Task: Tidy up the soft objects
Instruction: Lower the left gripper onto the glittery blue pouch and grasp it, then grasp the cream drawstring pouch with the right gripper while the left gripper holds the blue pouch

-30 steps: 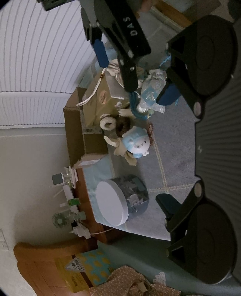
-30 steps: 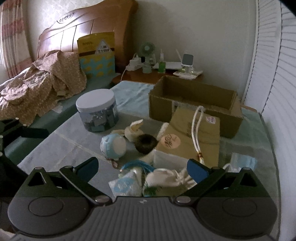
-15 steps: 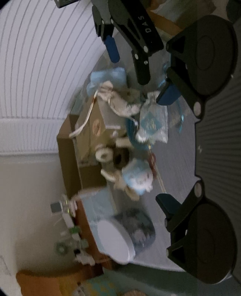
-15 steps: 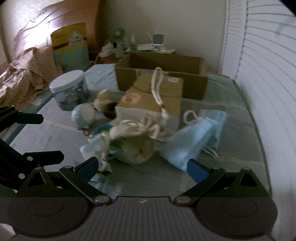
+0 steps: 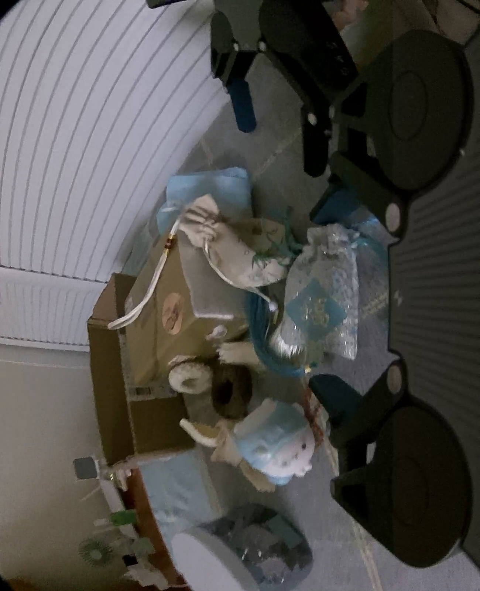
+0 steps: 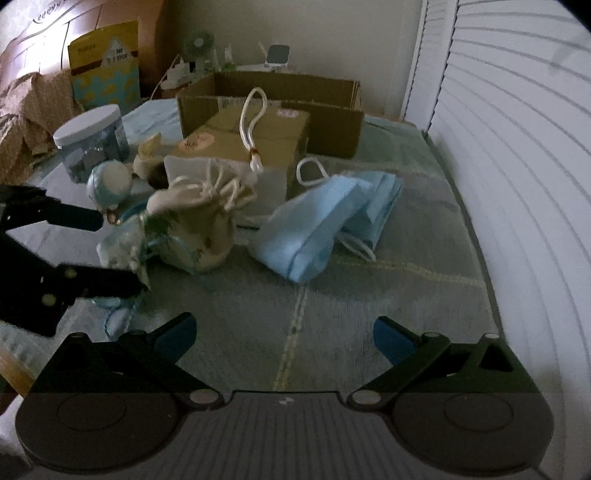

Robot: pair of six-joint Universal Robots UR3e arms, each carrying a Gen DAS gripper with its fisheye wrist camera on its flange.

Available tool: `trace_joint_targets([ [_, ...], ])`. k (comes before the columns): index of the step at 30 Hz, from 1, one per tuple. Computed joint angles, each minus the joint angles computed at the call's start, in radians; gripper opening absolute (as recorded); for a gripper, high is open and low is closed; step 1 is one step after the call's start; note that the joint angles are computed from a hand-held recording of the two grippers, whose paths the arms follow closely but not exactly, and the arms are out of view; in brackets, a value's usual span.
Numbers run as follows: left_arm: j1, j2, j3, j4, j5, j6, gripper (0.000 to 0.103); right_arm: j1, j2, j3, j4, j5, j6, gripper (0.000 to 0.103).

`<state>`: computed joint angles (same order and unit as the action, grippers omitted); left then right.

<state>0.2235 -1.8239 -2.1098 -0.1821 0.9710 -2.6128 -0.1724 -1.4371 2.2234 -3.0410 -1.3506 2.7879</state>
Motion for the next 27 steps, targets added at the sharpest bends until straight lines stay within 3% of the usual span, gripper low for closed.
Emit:
trace_joint_targets([
  [6,-0.024,-0.020,0.002,0.032,0.025,0.000,0.084,-0.006,0.014,0.012,-0.021,0.013,0.003,0.103],
  [8,-0.032,-0.015,-0.001,0.042,0.042,0.000,0.073,-0.018,0.013,0.021,-0.028,0.033,-0.010,0.103],
  [14,-0.019,0.023,-0.015,0.006,0.045,0.006,0.053,-0.035,0.010,0.052,-0.069,0.059,-0.027,0.103],
  [18,0.026,0.091,-0.069,-0.016,0.047,0.013,0.053,-0.035,0.010,0.065,-0.092,0.058,-0.022,0.103],
  [27,0.115,0.184,-0.192,0.101,0.160,-0.006,0.054,-0.021,0.017,0.093,-0.157,0.035,0.013,0.103],
])
